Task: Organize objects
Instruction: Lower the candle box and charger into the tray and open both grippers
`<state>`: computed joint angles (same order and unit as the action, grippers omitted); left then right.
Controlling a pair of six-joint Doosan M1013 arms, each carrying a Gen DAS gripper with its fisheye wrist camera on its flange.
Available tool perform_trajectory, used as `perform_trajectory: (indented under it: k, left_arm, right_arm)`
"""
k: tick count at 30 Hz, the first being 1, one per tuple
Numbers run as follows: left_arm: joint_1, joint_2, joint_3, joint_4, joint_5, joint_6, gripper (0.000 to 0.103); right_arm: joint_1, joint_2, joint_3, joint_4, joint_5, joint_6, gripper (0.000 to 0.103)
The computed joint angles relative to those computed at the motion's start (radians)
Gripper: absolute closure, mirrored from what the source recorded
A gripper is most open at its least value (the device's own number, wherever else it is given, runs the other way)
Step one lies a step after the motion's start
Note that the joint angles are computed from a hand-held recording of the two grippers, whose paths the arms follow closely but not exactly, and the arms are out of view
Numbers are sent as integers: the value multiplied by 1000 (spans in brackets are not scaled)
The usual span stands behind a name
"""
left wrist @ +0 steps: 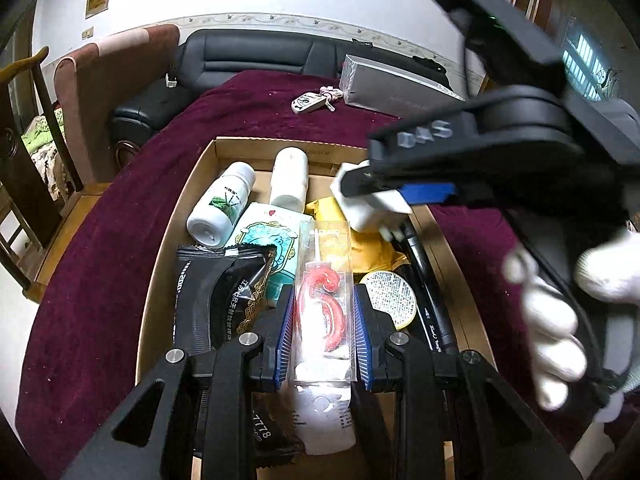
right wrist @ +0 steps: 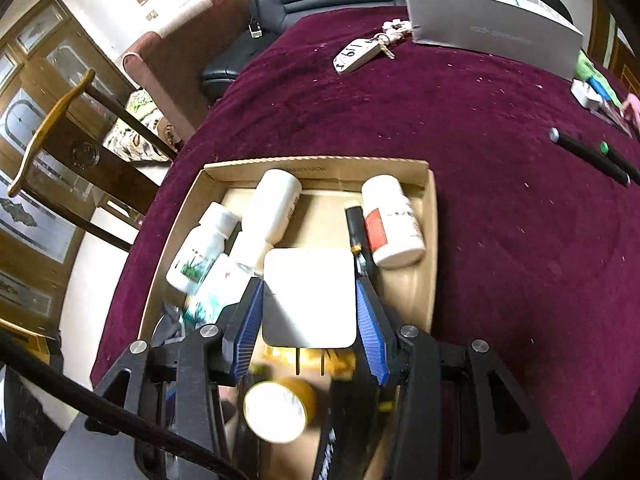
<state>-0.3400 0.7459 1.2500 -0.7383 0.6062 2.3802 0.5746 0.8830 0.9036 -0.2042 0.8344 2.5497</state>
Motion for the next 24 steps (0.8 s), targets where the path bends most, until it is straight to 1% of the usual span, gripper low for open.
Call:
perform_trajectory:
  k: [3, 8, 14, 16, 20, 21, 23, 24]
  left_arm:
    - [-1, -5, 9, -1, -7, 12, 79]
    - [-3, -23, 37, -23, -4, 52, 79]
    - [-1, -50, 77, -65, 13, 102, 79]
    - [-2, -55, 85, -75, 18, 117, 79]
    - [-6, -60, 98, -90, 25, 144, 79]
    - [-6, -61, 103, -102, 23, 155, 78]
    - [-7, -63, 109, -124, 14, 170, 77]
    - [-7, -63, 111, -134, 9, 176, 71]
  right_arm:
    - [1, 30, -56, -38, 40, -2, 59]
    - [-3, 74, -139, -48, 96, -18, 59]
    - [-14, 121, -219, -22, 145, -47, 59]
    - [-20, 125, -221, 8, 141, -55, 59]
    - [-27, 109, -181, 34, 88, -51, 59]
    - [-29, 101, -165, 41, 69, -44, 58]
    - [-32, 71, -108, 53, 0, -23, 57]
    - [-33, 56, -83, 53, -31, -14, 57]
